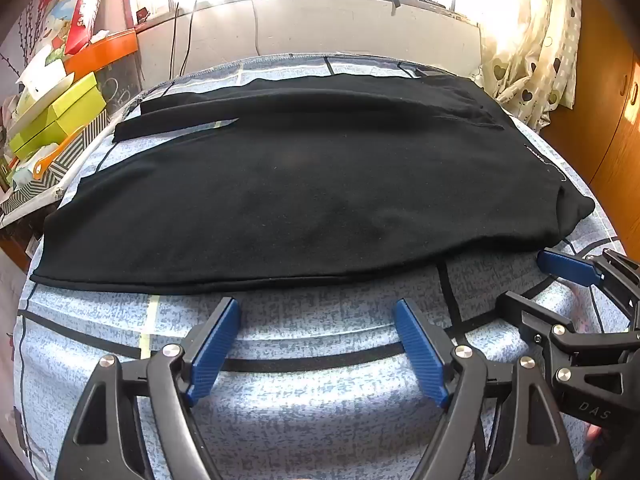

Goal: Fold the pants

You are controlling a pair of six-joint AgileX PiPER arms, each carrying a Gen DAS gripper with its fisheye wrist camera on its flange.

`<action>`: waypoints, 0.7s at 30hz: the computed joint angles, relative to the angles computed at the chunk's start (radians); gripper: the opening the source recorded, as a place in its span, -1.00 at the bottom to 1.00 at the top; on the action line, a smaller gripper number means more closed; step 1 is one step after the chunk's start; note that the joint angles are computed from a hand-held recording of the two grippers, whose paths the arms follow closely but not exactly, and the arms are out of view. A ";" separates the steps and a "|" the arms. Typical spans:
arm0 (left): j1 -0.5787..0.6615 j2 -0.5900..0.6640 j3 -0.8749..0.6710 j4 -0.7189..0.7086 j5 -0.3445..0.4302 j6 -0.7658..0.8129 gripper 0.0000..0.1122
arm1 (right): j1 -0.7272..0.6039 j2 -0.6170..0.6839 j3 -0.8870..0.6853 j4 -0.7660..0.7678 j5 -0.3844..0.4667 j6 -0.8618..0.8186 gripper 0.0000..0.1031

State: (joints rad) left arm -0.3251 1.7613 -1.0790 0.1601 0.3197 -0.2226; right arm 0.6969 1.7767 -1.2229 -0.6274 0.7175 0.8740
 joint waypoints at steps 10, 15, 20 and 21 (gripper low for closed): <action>-0.001 0.000 0.000 0.015 0.001 -0.013 0.46 | -0.001 -0.001 0.001 0.005 -0.003 -0.002 0.24; -0.002 0.000 0.000 0.020 0.001 -0.017 0.46 | -0.001 -0.001 0.001 0.004 -0.004 -0.001 0.24; 0.003 -0.011 0.011 0.017 0.000 -0.010 0.47 | -0.001 -0.001 0.001 0.005 -0.004 -0.001 0.24; 0.002 -0.010 0.011 0.018 0.000 -0.011 0.47 | -0.001 -0.001 0.001 0.005 -0.004 -0.001 0.24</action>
